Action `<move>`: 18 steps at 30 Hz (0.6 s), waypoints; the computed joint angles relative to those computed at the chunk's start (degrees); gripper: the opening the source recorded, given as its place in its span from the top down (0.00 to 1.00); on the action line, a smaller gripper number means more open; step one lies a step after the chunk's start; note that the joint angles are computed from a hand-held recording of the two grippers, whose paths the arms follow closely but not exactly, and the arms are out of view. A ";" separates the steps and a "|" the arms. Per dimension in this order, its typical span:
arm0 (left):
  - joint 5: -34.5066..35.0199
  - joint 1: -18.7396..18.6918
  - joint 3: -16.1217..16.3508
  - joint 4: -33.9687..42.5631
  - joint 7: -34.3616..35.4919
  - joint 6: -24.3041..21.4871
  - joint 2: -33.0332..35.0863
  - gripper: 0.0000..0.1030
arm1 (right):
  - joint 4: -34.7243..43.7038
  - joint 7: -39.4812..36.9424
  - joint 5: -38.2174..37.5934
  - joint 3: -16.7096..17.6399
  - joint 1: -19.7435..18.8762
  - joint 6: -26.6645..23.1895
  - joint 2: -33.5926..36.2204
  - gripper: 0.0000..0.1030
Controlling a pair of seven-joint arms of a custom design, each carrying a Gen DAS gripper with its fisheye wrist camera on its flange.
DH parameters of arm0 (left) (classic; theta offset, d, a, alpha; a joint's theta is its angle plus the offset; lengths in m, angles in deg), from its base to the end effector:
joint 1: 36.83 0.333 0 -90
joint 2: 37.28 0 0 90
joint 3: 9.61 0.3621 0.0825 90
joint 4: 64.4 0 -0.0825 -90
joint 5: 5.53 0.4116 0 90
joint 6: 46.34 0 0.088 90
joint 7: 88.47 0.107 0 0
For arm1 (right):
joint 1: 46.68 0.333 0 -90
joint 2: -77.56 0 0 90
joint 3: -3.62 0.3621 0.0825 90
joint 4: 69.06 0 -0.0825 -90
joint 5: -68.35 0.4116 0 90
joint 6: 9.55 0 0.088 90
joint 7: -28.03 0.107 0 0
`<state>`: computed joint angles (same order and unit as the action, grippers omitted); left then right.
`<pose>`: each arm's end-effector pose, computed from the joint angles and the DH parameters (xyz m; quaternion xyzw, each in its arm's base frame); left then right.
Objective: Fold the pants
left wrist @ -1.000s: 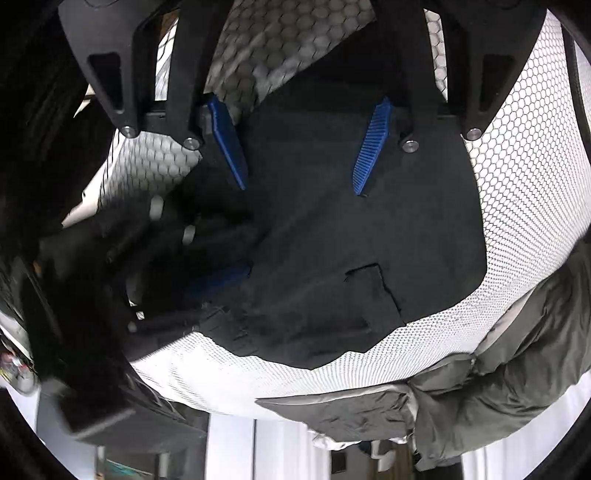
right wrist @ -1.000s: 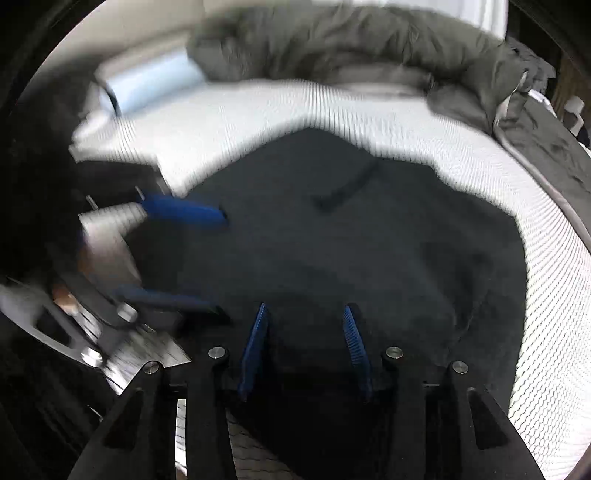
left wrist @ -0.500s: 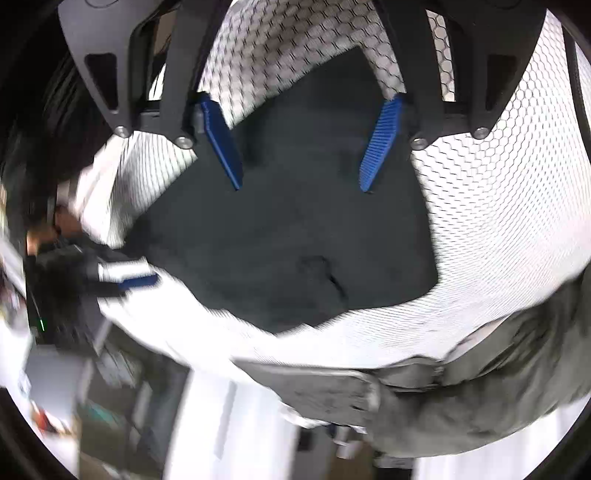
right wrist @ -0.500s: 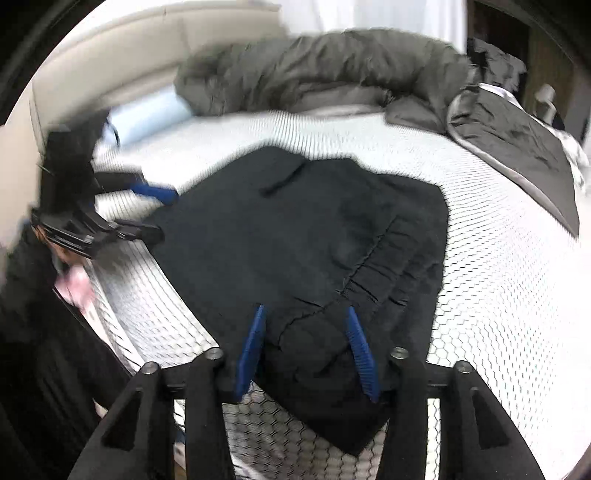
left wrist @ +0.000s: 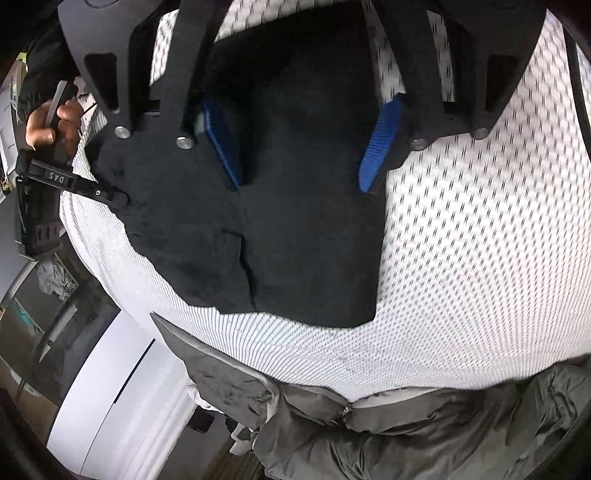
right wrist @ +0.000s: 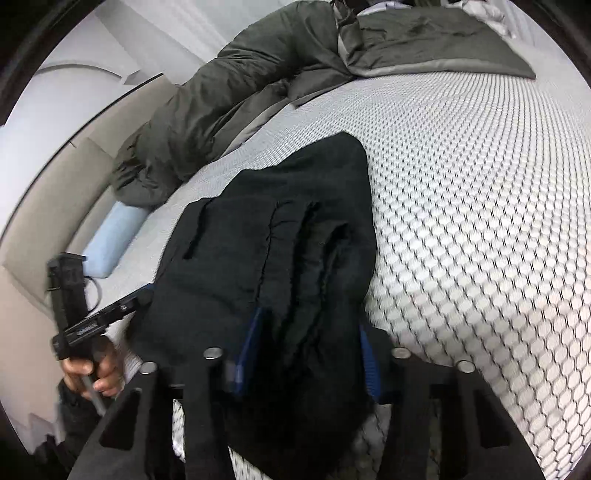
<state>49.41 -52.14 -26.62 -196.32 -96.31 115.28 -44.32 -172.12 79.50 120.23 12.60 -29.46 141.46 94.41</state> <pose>0.4371 -0.3297 0.4798 -0.7397 0.5435 -0.3536 0.1799 0.6479 0.2847 0.4688 -0.7670 0.4994 0.0202 0.4023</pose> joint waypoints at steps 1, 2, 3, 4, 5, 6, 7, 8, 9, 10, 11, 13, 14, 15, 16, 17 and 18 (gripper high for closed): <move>1.10 0.18 -0.36 1.40 -0.86 -1.16 1.05 0.42 | 1.06 0.22 -0.43 0.01 0.43 0.85 0.64 0.69; 0.87 0.16 -0.08 2.89 0.58 -2.58 2.01 0.42 | 2.37 0.77 -0.73 0.04 0.69 1.19 1.46 0.71; 1.32 0.46 0.43 6.04 2.43 -3.22 4.79 0.42 | 4.11 2.11 -2.03 -0.22 1.25 1.50 2.62 0.72; 1.81 0.40 0.97 7.20 2.83 -3.39 5.64 0.42 | 6.06 3.65 -4.03 -0.64 2.00 1.96 4.09 0.73; 0.99 0.33 1.49 8.28 3.95 -3.61 6.58 0.42 | 7.81 5.31 -6.11 -1.10 2.66 2.22 5.44 0.73; -2.73 0.07 1.79 9.23 7.33 -4.52 7.38 0.42 | 9.08 7.21 -7.95 -1.58 3.12 2.08 6.51 0.73; -5.21 -0.26 1.92 9.09 8.86 -5.37 7.17 0.42 | 9.75 8.70 -8.56 -1.58 2.90 1.22 6.98 0.73; -6.47 -0.52 2.02 9.48 10.12 -5.96 7.33 0.42 | 9.84 9.23 -8.45 -1.20 2.33 0.38 6.93 0.72; -8.10 -0.83 2.00 8.57 11.98 -6.00 6.30 0.42 | 9.81 9.73 -8.40 -0.99 1.66 -1.11 6.60 0.69; -9.72 -1.07 2.01 7.48 13.75 -5.53 5.31 0.42 | 9.79 9.41 -7.74 -0.55 0.65 -2.91 6.30 0.66; -11.34 -1.29 2.01 5.91 14.95 -4.46 4.21 0.41 | 9.67 9.11 -7.17 -0.29 -0.02 -4.11 6.01 0.59; -15.23 -1.40 2.50 0.39 14.61 2.24 1.33 0.41 | 8.49 6.87 -4.24 0.48 -1.78 -5.36 5.30 0.52; -16.32 -1.30 2.59 -1.07 14.48 4.33 0.68 0.41 | 8.16 6.17 -3.03 0.64 -2.34 -6.04 5.20 0.52; -16.61 -0.96 2.65 -2.71 13.88 6.83 -0.20 0.41 | 7.78 5.74 -1.84 0.72 -2.85 -6.83 5.06 0.51; -15.81 -0.20 2.53 -3.59 13.01 8.74 -0.47 0.44 | 7.48 5.05 -0.47 0.89 -3.34 -7.57 5.00 0.52; -14.85 0.58 2.23 -4.30 11.82 10.32 -0.79 0.53 | 7.27 4.66 0.25 0.87 -3.33 -7.50 4.93 0.52; -13.89 1.53 2.04 -4.84 10.42 12.26 -0.72 0.62 | 6.98 4.36 0.47 0.73 -3.13 -7.12 4.75 0.52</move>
<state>35.52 -50.60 -24.58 -201.17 -85.90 127.54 -45.04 -165.13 83.86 120.70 13.34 -32.59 134.33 99.16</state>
